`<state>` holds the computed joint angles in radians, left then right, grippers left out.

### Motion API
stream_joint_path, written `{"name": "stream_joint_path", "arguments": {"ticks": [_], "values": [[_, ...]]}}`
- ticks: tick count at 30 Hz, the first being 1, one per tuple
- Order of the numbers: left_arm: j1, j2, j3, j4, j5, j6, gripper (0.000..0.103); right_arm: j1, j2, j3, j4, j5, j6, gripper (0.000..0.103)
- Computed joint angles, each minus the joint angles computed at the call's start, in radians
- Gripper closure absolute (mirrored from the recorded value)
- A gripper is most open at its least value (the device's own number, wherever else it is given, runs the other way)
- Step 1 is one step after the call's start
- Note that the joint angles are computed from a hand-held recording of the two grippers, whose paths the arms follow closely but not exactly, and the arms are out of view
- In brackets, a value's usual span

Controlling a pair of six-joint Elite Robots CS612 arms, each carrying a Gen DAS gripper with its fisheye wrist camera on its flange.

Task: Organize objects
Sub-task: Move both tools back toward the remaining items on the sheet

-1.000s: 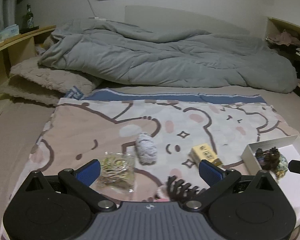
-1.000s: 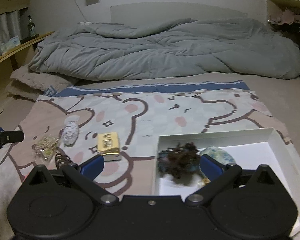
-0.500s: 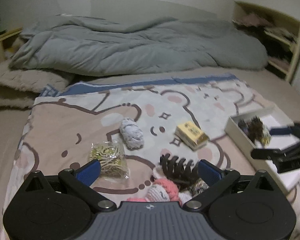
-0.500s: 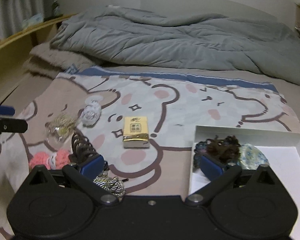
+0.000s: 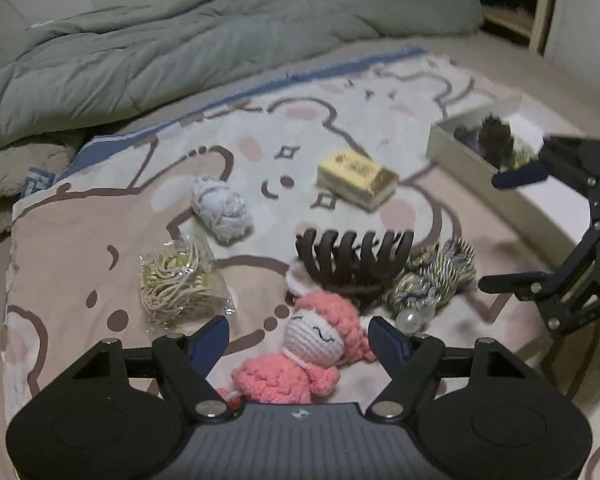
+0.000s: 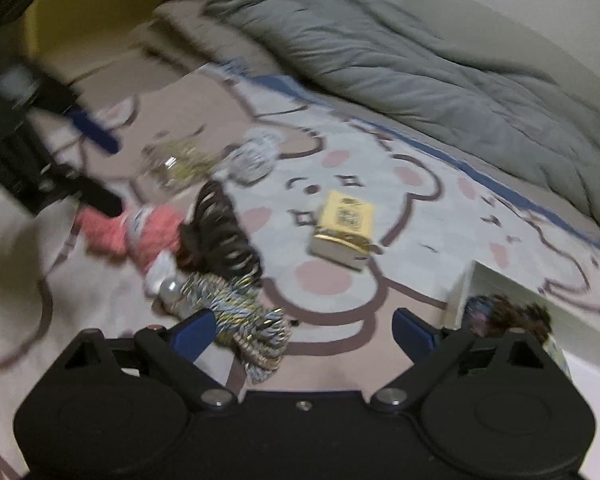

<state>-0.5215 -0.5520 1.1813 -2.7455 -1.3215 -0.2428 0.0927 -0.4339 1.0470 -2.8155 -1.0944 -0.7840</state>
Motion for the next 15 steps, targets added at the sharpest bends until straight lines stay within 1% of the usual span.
{"name": "stream_joint_path", "arguments": {"ticks": [4, 6, 8, 10, 12, 14, 15], "values": [[0.008, 0.012, -0.024, 0.061, -0.055, 0.058, 0.027, 0.008, 0.007, -0.01, 0.047, 0.01, -0.132, 0.008], [0.01, 0.017, -0.035, 0.098, -0.069, 0.084, 0.027, 0.013, 0.014, -0.017, 0.059, 0.012, -0.207, 0.01], [0.008, 0.024, -0.051, 0.155, -0.052, 0.096, 0.027, 0.018, 0.022, -0.031, 0.078, 0.009, -0.273, 0.012], [0.007, 0.03, -0.063, 0.187, -0.042, 0.115, 0.027, 0.026, 0.031, -0.052, 0.109, -0.003, -0.338, 0.014], [0.007, 0.037, -0.072, 0.201, -0.03, 0.135, 0.027, 0.036, 0.04, -0.071, 0.127, -0.034, -0.4, 0.018], [0.01, 0.043, -0.083, 0.215, -0.033, 0.14, 0.027, 0.042, 0.046, -0.091, 0.163, -0.045, -0.449, 0.021], [0.01, 0.047, -0.088, 0.218, -0.03, 0.144, 0.029, 0.044, 0.049, -0.099, 0.178, -0.048, -0.466, 0.023]]}}
